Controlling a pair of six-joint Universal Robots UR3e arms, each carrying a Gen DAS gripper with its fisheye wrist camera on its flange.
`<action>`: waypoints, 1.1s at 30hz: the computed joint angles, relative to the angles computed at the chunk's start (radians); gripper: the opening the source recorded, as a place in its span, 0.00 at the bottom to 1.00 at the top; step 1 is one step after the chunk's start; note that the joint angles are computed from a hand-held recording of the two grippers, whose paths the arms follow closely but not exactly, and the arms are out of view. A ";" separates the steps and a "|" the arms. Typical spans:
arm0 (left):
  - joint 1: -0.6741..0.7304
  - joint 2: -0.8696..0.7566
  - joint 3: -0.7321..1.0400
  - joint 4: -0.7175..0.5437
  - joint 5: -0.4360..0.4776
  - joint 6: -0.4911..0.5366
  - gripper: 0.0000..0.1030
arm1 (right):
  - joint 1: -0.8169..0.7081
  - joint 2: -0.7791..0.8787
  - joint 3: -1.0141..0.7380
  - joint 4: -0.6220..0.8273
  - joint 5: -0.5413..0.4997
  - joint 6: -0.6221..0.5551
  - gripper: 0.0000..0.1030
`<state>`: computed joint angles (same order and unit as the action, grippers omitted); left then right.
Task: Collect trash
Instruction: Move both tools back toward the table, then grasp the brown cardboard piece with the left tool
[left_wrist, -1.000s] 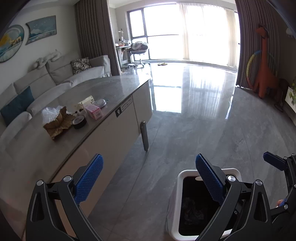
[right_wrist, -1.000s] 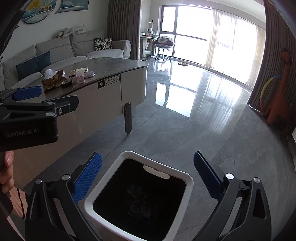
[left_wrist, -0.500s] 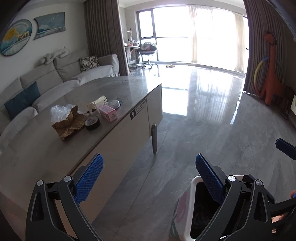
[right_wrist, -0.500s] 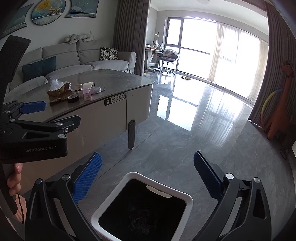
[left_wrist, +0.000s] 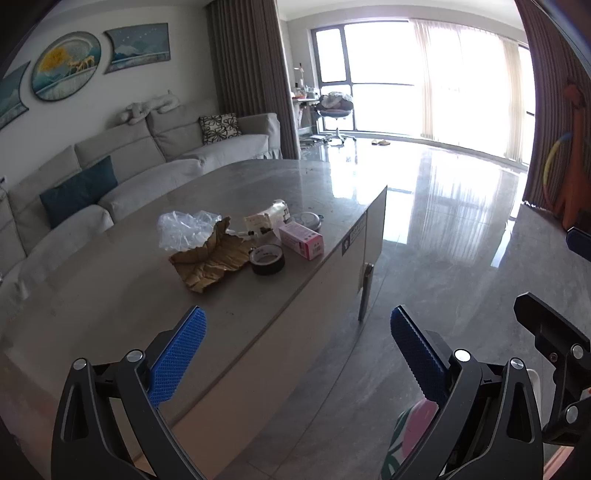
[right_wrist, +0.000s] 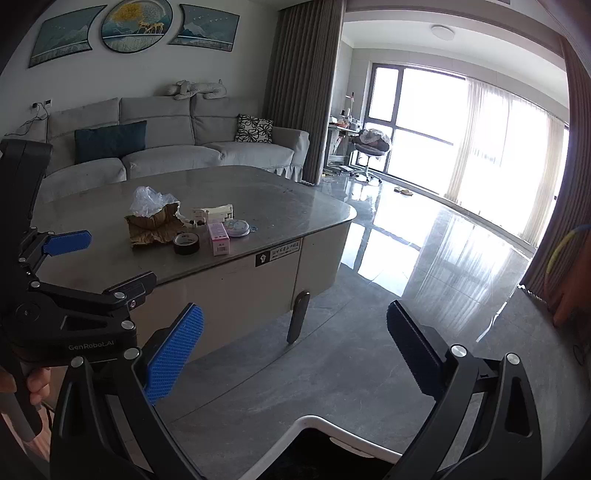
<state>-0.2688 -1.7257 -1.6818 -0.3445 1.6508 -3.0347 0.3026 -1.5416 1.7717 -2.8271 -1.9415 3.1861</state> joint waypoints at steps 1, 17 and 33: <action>0.015 -0.004 0.005 -0.003 -0.007 0.001 0.97 | 0.008 0.025 -0.031 0.000 0.001 -0.006 0.96; 0.205 -0.211 0.245 -0.018 -0.077 0.123 0.97 | 0.028 0.422 -0.556 0.101 0.057 -0.058 0.96; 0.302 -0.526 0.669 -0.178 -0.135 0.120 0.97 | 0.020 0.890 -1.288 0.395 0.111 -0.057 0.96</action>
<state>0.0329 -2.2517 -1.0125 -0.5229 1.5160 -2.9148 0.3222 -0.6520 0.4836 -2.4317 -1.8308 3.1291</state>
